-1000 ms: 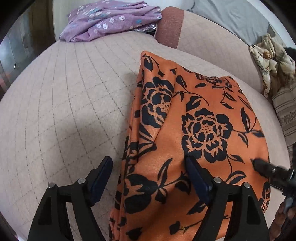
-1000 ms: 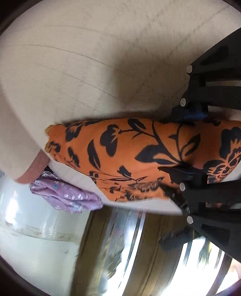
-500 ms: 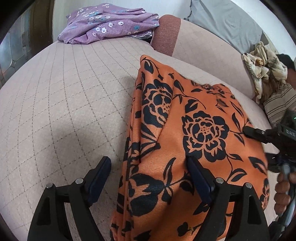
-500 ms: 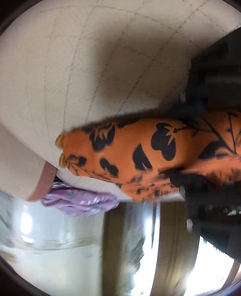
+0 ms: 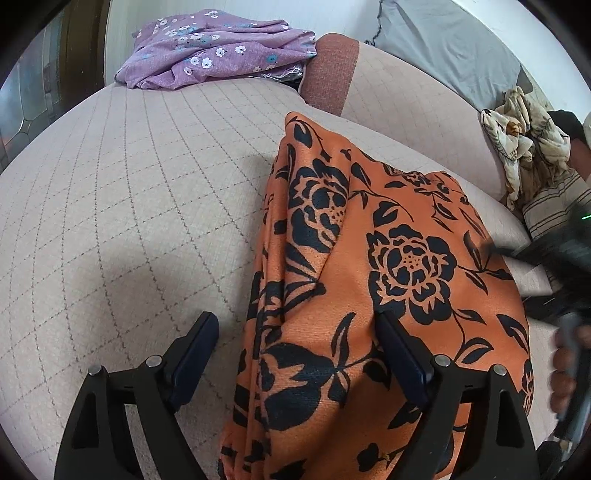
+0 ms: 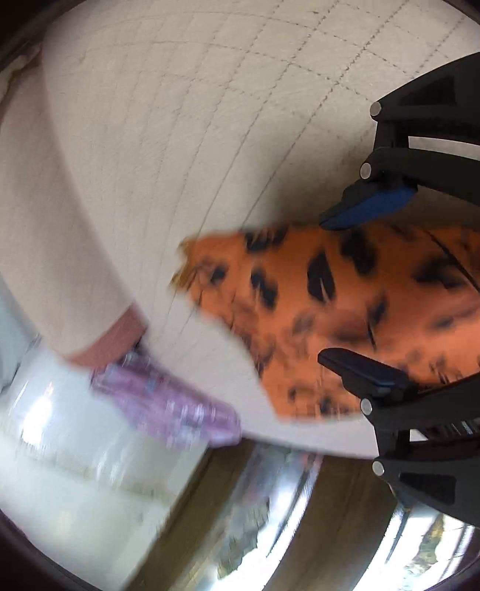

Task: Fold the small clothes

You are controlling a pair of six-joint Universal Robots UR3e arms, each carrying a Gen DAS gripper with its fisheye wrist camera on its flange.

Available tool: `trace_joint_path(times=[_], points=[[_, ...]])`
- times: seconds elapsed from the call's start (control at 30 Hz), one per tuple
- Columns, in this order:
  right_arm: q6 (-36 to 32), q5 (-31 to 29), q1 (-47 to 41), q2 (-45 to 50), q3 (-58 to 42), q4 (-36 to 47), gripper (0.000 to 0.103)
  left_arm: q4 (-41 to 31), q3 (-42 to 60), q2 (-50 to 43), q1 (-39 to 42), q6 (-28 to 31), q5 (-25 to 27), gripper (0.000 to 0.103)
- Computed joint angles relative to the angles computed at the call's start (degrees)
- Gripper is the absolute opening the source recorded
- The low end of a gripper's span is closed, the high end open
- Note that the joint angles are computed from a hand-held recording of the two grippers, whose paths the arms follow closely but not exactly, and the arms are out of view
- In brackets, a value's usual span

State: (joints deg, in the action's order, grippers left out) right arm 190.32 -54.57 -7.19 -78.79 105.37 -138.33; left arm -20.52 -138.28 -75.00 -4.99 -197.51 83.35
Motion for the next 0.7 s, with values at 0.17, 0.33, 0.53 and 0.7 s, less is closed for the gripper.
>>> trace_joint_path(times=[0.17,0.33,0.53,0.7], points=[[-3.32,0.1,-0.69,-2.13,1.46,2.78,0.046,-0.42,0.35,0.38,-0.9,-1.03,0.35,0.089],[-2.56,2.68,-1.84,-2.71,1.9,3.94,0.074,-0.98,0.06,1.4,-0.67,-0.59,0.2,0.089],[-1.12,11.69,-5.65,2.72,7.09,-4.95,0.044,-1.17,-0.28,1.83,-0.09,0.19,-0.31,0.089],[-4.43,0.66,-1.58,-0.37,2.86,-0.89,0.063,-15.21,0.3,11.89,10.04,4.66,-11.98,0.088]])
